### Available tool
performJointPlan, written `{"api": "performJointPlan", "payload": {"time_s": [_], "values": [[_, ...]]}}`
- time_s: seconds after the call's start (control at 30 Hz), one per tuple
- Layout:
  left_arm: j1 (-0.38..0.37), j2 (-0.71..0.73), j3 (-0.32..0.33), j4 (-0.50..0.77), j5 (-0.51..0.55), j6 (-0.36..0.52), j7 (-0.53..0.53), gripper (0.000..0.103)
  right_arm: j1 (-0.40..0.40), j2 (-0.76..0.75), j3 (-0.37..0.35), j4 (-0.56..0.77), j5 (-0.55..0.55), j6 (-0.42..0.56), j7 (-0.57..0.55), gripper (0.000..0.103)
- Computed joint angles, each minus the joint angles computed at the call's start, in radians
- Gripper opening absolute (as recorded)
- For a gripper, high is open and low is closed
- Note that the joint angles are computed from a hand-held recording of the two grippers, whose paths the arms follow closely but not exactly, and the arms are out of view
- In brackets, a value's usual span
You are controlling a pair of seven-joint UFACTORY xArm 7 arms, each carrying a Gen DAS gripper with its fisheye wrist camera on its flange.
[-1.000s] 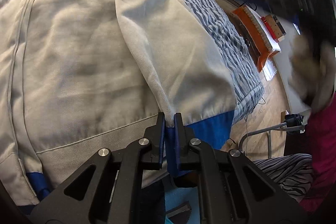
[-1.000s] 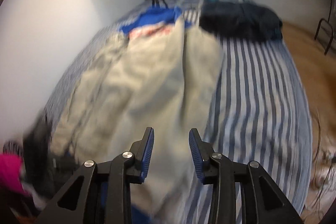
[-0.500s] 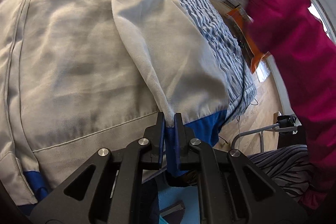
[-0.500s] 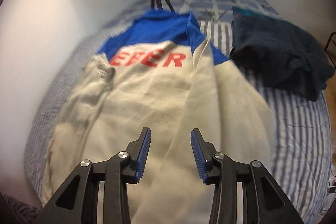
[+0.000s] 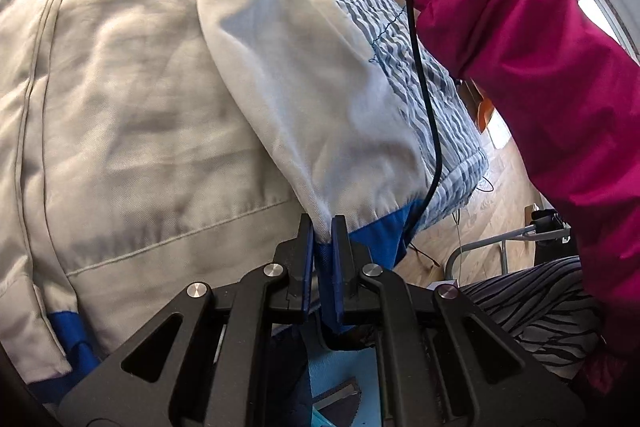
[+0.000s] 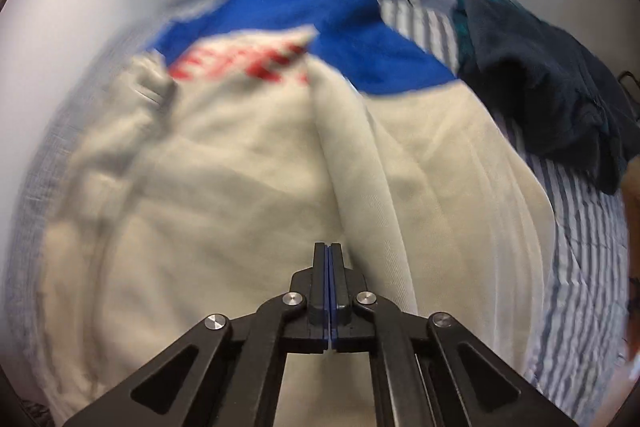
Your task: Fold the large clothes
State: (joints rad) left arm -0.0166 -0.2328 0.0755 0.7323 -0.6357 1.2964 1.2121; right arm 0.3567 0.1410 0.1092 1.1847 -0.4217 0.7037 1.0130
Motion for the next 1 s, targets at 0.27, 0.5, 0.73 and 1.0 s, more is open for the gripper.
{"api": "performJointPlan", "payload": {"time_s": [0.27,0.5,0.73,1.0], "values": [[0.007,-0.013,0.014,0.004,0.001,0.021,0.033,0.006,0.003,-0.055,0.014,-0.058,0.034,-0.148,-0.08,0.033],[0.051,-0.005,0.056,0.044,0.006,0.102,0.099,0.013,-0.137,-0.321,0.009,-0.357,0.0,-0.274,0.099,0.049],[0.089,0.147,0.028,0.179,-0.092,0.133,-0.063,0.038,-0.338,-0.558,-0.005,-0.667,0.041,-0.459,0.244,0.056],[0.087,0.289,-0.041,0.251,-0.134,0.044,-0.257,0.039,-0.27,-0.453,-0.173,-0.798,0.217,-0.83,0.146,0.058]]}}
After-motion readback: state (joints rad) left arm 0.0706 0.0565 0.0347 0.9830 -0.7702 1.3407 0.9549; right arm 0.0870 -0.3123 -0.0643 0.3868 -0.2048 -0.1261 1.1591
